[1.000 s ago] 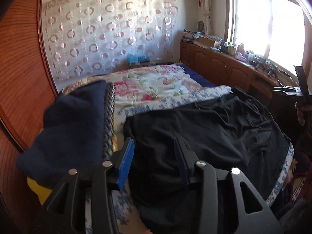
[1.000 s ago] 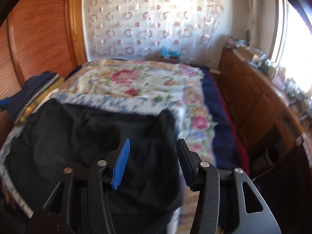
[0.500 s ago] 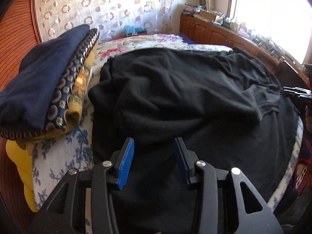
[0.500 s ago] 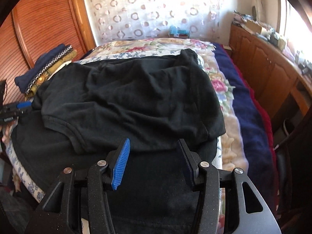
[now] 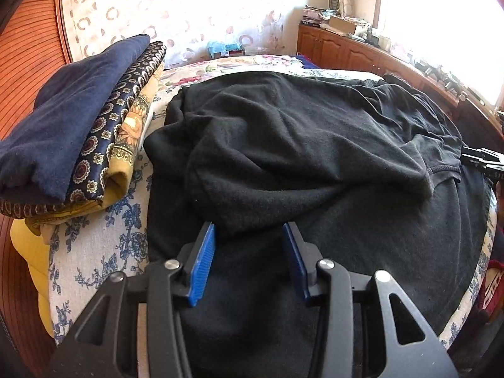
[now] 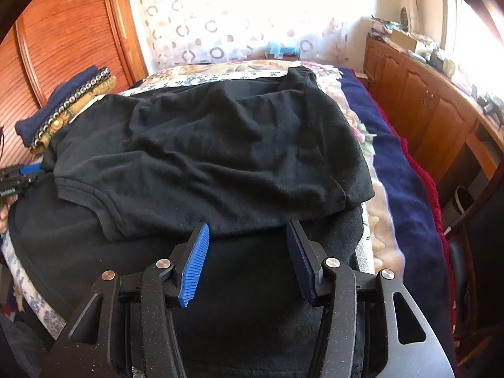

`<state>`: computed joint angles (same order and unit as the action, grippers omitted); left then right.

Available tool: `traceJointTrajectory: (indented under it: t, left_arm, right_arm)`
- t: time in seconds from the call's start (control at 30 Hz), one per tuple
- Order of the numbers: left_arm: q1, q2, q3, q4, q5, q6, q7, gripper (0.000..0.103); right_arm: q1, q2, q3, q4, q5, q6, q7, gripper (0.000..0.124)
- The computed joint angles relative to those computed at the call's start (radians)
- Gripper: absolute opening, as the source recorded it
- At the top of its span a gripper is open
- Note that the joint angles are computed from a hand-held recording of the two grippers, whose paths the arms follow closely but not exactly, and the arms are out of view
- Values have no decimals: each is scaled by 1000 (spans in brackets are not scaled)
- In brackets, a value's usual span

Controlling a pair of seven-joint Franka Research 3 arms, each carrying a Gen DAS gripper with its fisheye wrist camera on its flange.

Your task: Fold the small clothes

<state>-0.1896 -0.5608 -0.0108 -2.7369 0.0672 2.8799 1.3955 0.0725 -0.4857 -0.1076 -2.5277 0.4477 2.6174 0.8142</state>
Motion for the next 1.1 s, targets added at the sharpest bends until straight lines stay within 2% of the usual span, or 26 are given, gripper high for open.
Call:
traceJointTrajectory:
  t: [0.1,0.17,0.23,0.3,0.37,0.53,0.87,0.97,1.1]
  left_arm:
    - [5,10,-4,14,0,-15,-6,43]
    - [-6,22,9,27,-13,-16,3,43]
    - [-29,34,34,36,-38,-8,26,32]
    - [-33,39,39,43,-51,-3,40,10]
    - [-54,22,58,35,-80,19,60,7]
    - [-51,-43,50,8,-88,53,48,6]
    - [-44,-114,60,-27,-64,98,-2,5]
    - [-28,-115,41,-30,-44,106,-24,5]
    - [-16,-100,30,-25,-23,107,-48,5]
  right_arm:
    - [-12,-12,31,-31,-33,56,13,52]
    - [4,-16,19,-46,-21,83,9,52]
    - [14,-14,4,-43,-9,81,2,53]
    - [15,-13,7,-46,-10,91,2,53]
    - [17,-14,4,-48,-8,93,1,53]
    - [33,-19,-33,-33,36,55,-21,53]
    - [-29,34,-66,59,86,-32,-1,53]
    - [-67,68,-32,90,49,-19,43,53]
    - [-76,116,-35,141,47,-38,78,49]
